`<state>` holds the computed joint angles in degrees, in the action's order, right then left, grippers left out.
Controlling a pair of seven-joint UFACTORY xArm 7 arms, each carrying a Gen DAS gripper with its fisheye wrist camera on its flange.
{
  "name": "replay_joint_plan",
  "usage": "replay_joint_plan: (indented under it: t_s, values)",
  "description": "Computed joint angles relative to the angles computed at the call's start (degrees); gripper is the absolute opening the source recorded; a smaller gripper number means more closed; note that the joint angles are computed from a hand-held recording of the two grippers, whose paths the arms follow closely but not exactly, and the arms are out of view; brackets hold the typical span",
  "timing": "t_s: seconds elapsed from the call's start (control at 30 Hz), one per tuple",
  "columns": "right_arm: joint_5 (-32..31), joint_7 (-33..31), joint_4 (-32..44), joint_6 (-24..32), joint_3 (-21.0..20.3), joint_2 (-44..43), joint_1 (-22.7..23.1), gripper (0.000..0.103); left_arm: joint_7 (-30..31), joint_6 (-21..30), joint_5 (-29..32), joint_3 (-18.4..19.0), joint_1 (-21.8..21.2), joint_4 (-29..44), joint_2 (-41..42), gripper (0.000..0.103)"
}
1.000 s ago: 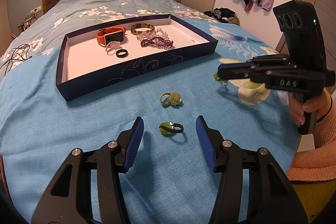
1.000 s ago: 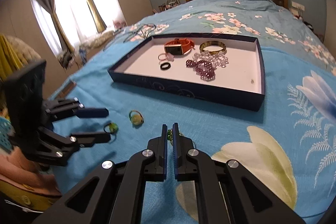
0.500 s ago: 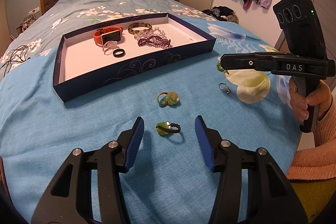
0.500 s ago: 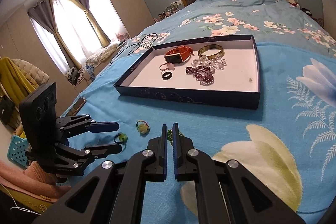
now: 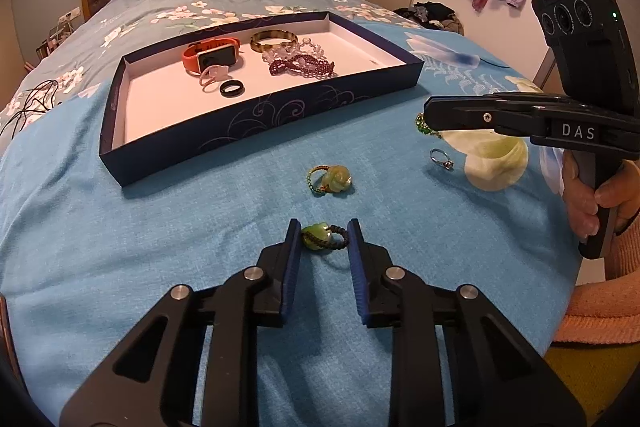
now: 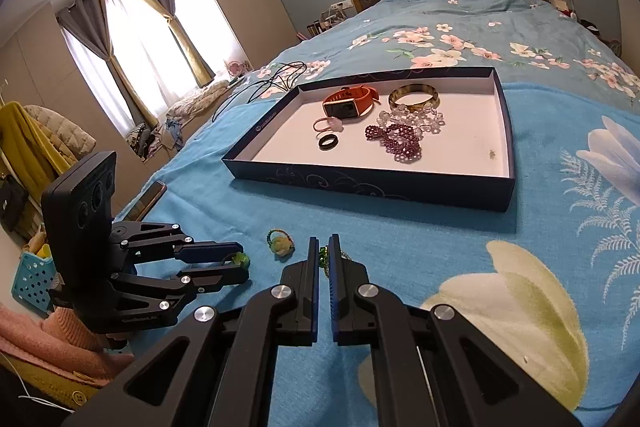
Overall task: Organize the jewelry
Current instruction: 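Grasp the green hair tie with the left tool while the right tool grasps the green ring, then carry the green hair tie and green ring into the box with both tools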
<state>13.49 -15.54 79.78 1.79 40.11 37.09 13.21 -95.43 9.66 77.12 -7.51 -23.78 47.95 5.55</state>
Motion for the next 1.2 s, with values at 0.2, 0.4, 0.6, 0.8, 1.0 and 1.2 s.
replay_joint_plan:
  t_s: [0.2, 0.4, 0.6, 0.8, 1.0, 1.2]
  values:
    - [-0.41, 0.14, 0.1, -1.12, 0.91, 0.26, -0.69, 0.003, -3.26, -0.37, 2.94, 0.11, 0.4, -0.1, -1.05, 0.023]
    - [-1.65, 0.88, 0.73, -2.06, 1.23, 0.5, -0.97, 0.003, -5.39, 0.3, 5.64, -0.56, 1.67, 0.23, -2.6, 0.023]
    - [-3.27, 2.23, 1.78, -3.03, 1.18, 1.07, -0.94, 0.003, -6.27, 1.49, 6.99, -1.28, 2.52, 1.26, -3.42, 0.023]
    - [-4.93, 3.14, 2.33, -3.71, 2.32, 1.84, -1.8, 0.003, -6.73, 2.44, 7.75, -1.64, 2.85, 1.98, -3.61, 0.023]
    - [-6.32, 3.72, 3.34, -3.87, 3.68, 2.95, -2.77, 0.003, -7.25, 2.65, 8.35, -1.73, 3.05, 2.39, -3.63, 0.023]
    - [-7.16, 4.52, 4.9, -3.71, 2.63, 3.35, -1.79, 0.003, -7.2, 2.8, 8.46, -1.6, 3.33, 2.88, -3.47, 0.023]
